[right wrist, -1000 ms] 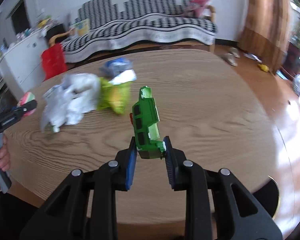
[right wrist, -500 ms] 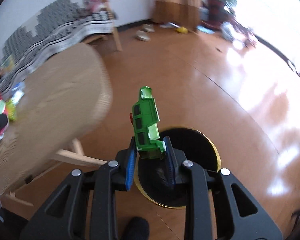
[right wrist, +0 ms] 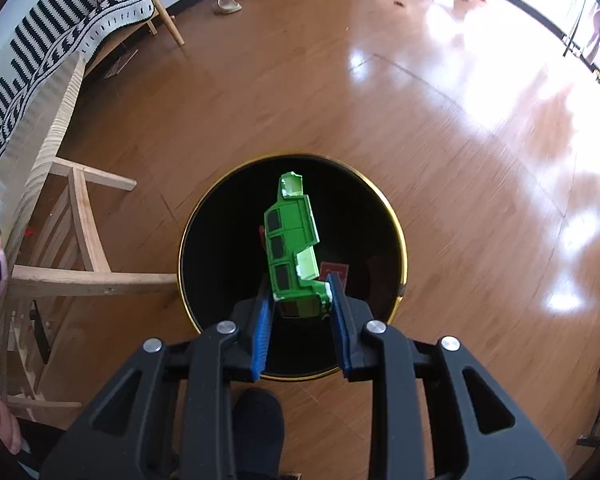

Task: Collect trash
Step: 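Carry the toy and green piece over the black bin and release both, then move both grippers back over the table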

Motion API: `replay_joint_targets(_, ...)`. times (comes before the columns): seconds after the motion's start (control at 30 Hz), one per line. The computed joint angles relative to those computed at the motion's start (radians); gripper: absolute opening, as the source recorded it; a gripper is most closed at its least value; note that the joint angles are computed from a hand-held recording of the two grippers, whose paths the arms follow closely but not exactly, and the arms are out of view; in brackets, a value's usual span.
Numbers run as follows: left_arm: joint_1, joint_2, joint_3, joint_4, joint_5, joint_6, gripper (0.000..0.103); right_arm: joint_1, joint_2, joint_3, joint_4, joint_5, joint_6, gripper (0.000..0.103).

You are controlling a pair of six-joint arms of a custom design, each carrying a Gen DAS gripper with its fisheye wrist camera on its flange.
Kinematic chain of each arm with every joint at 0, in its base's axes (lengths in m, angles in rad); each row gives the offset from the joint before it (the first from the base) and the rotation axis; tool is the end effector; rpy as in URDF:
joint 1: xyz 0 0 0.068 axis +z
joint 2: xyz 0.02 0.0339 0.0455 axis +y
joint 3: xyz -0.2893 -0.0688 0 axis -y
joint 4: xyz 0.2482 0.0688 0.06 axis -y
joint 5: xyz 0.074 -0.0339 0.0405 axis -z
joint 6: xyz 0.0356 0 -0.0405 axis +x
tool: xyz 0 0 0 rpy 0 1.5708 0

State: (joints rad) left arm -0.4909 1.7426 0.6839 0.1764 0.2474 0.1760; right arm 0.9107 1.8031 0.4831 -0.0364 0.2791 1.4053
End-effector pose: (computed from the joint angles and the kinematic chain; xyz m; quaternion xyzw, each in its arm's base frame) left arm 0.2713 -0.1549 0.1278 0.3451 0.8691 -0.1672 0.3126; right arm 0.1484 0.1752 0.0637 0.2554 0.9510 0.0416 0.1692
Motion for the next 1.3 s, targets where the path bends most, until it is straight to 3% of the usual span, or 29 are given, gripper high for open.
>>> replay_joint_targets(0.27,-0.017,0.046,0.027,-0.004,0.004,-0.013,0.059,0.0,-0.016,-0.003,0.003,0.008,0.004,0.028)
replay_joint_targets(0.3,-0.022,0.05,0.028,-0.002,0.001,-0.016,0.059,-0.003,-0.023,-0.005,-0.001,0.006,0.008,0.039)
replay_joint_targets(0.33,-0.027,0.057,0.027,0.003,-0.001,-0.018,0.059,0.003,-0.04,-0.014,-0.01,0.019,0.02,0.062)
replay_joint_targets(0.37,-0.032,0.061,0.028,0.003,-0.002,-0.021,0.059,0.009,-0.058,-0.018,-0.026,0.04,0.031,0.068)
replay_joint_targets(0.83,-0.119,0.25,0.118,0.011,0.014,-0.062,0.06,0.085,-0.329,-0.103,-0.211,0.174,0.238,0.076)
replay_joint_targets(0.93,-0.142,0.27,0.129,0.017,0.021,-0.069,0.066,0.102,-0.353,-0.09,-0.274,0.204,0.277,0.08)
replay_joint_targets(1.03,-0.156,0.263,0.13,0.023,0.032,-0.085,0.079,0.109,-0.38,-0.088,-0.31,0.223,0.301,0.08)
replay_joint_targets(1.3,-0.127,0.172,0.083,0.009,0.049,-0.067,0.085,0.132,-0.357,0.02,-0.404,0.263,0.286,0.082)
